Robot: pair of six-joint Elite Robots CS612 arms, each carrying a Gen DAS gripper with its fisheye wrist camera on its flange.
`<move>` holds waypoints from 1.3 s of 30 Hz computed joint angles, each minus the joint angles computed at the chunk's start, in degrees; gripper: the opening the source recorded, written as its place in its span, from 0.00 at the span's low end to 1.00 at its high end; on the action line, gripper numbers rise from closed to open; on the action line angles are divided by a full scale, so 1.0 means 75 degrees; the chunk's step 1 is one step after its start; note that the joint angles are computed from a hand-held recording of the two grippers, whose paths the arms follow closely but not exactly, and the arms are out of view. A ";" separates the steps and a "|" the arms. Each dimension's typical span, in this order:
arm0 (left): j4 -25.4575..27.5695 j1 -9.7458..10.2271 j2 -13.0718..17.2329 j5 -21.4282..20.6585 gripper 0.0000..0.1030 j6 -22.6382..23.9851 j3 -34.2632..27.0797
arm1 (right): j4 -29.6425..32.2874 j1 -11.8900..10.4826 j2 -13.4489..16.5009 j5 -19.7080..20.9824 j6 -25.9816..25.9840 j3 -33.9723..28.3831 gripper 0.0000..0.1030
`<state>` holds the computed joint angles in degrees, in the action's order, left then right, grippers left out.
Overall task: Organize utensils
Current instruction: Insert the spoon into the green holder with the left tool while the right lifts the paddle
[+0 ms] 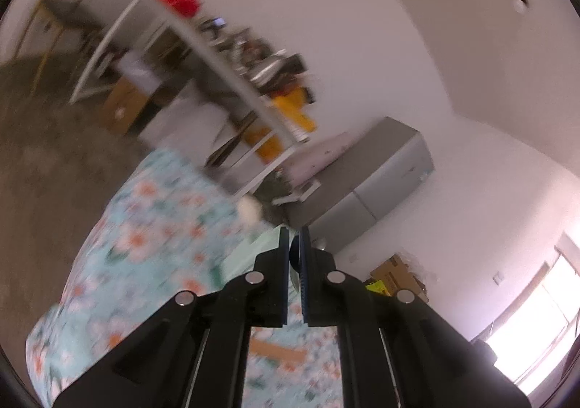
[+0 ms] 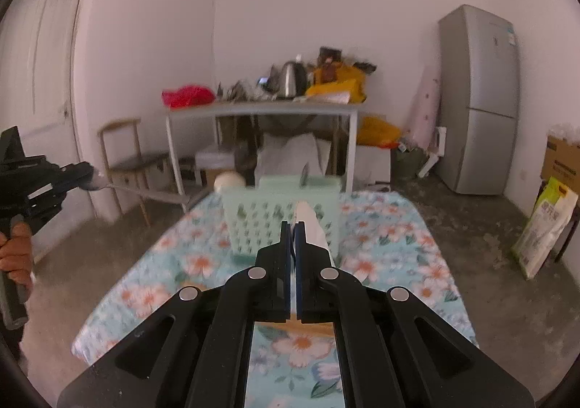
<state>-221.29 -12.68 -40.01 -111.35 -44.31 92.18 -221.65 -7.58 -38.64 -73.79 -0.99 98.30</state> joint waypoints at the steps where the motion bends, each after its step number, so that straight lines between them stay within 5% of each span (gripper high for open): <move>1: 0.0085 -0.0040 -0.0037 0.0038 0.04 0.0190 -0.0093 | -0.0078 -0.0038 -0.0009 0.0054 0.0111 0.0001 0.00; 7: 0.1037 -0.0417 -0.0251 0.0966 0.04 0.2035 -0.0675 | -0.0275 -0.0192 0.0017 0.0232 0.0459 -0.0036 0.00; 13: 0.2788 -0.0775 -0.0246 0.2486 0.04 0.3992 -0.1338 | -0.0175 -0.0234 0.0107 0.0343 0.0521 -0.0135 0.00; 23: 0.4346 -0.1049 0.0105 0.3429 0.03 0.5529 -0.2034 | -0.0028 -0.0276 0.0111 0.0422 0.0493 -0.0158 0.00; 28: 0.5205 -0.1054 0.0311 0.3217 0.04 0.5556 -0.2448 | -0.0009 -0.0280 0.0102 0.0457 0.0512 -0.0155 0.00; 33: 0.5915 -0.0871 0.0575 0.2047 0.08 0.4706 -0.2945 | 0.0078 -0.0277 0.0096 0.0422 0.0488 -0.0161 0.00; 39: 0.5956 -0.0712 0.0851 0.1073 0.16 0.3841 -0.3300 | 0.0262 -0.0273 0.0081 0.0365 0.0430 -0.0178 0.00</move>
<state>-176.62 -18.02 -33.63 -103.30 -15.50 67.44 -219.68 -9.62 -38.03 -71.05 2.24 96.97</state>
